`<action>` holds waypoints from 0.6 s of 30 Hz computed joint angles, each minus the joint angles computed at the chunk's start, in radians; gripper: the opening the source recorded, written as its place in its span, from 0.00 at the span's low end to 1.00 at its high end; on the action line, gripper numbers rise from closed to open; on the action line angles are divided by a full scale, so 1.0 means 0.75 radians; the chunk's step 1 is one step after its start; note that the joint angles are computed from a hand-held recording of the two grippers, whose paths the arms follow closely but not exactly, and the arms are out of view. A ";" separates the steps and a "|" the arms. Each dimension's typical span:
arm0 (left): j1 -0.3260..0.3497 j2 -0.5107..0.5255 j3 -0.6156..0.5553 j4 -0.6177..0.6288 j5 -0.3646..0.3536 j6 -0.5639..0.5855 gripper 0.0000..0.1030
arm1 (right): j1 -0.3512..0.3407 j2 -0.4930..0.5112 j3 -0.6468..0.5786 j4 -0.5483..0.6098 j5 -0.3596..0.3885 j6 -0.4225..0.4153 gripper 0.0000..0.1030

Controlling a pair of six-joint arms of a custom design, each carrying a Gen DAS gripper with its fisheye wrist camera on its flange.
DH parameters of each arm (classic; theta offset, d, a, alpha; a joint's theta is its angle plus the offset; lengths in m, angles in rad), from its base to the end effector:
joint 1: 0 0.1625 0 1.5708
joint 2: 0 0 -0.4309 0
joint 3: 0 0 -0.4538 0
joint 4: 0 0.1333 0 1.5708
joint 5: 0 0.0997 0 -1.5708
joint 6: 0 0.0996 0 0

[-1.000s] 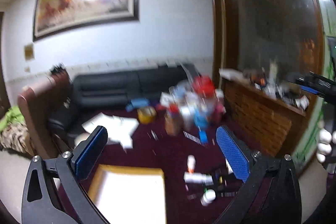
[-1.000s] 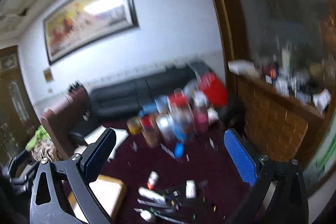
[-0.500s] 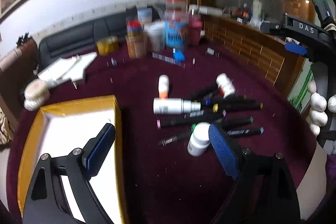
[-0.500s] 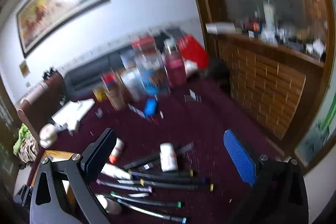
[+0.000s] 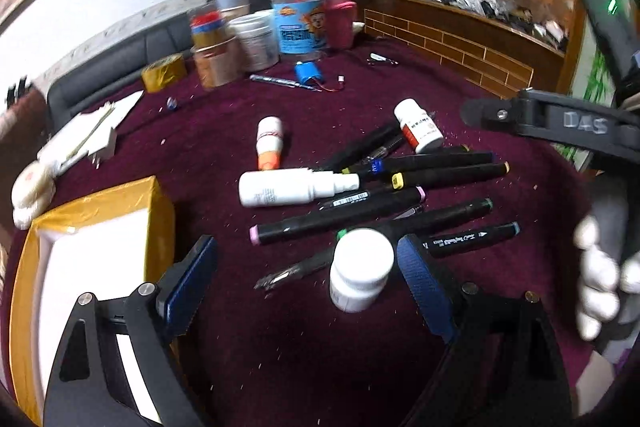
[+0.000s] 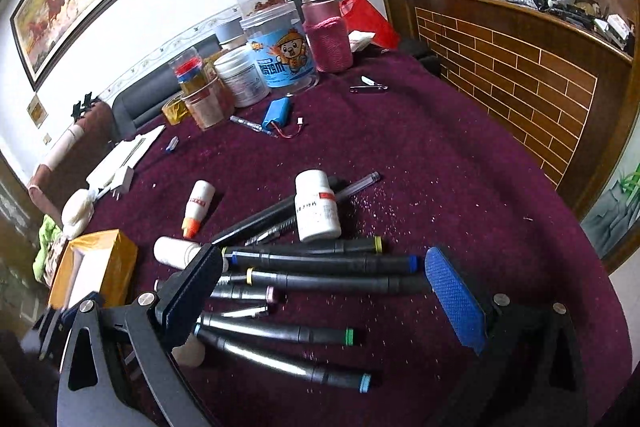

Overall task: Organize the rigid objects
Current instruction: 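Lower the left gripper onto the white pill jar and close it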

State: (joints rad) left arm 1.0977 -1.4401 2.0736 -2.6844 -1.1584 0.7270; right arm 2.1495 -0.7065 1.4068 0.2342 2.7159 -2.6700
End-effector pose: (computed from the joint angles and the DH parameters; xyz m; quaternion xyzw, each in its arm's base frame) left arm -0.0975 -0.5707 0.2862 0.4967 0.8121 -0.2057 0.2267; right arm 0.3742 -0.4949 0.0575 -0.1265 -0.8063 0.4855 0.3134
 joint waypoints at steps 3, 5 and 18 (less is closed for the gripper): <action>-0.011 0.029 0.023 -0.047 0.060 0.009 0.75 | 0.025 0.012 0.003 0.054 0.025 0.042 0.97; 0.008 0.032 -0.001 0.053 0.019 -0.031 0.30 | 0.042 0.017 0.007 0.083 0.052 0.066 0.97; 0.169 -0.139 -0.162 0.456 -0.376 -0.350 0.30 | 0.037 0.131 -0.089 0.356 -0.016 0.192 0.97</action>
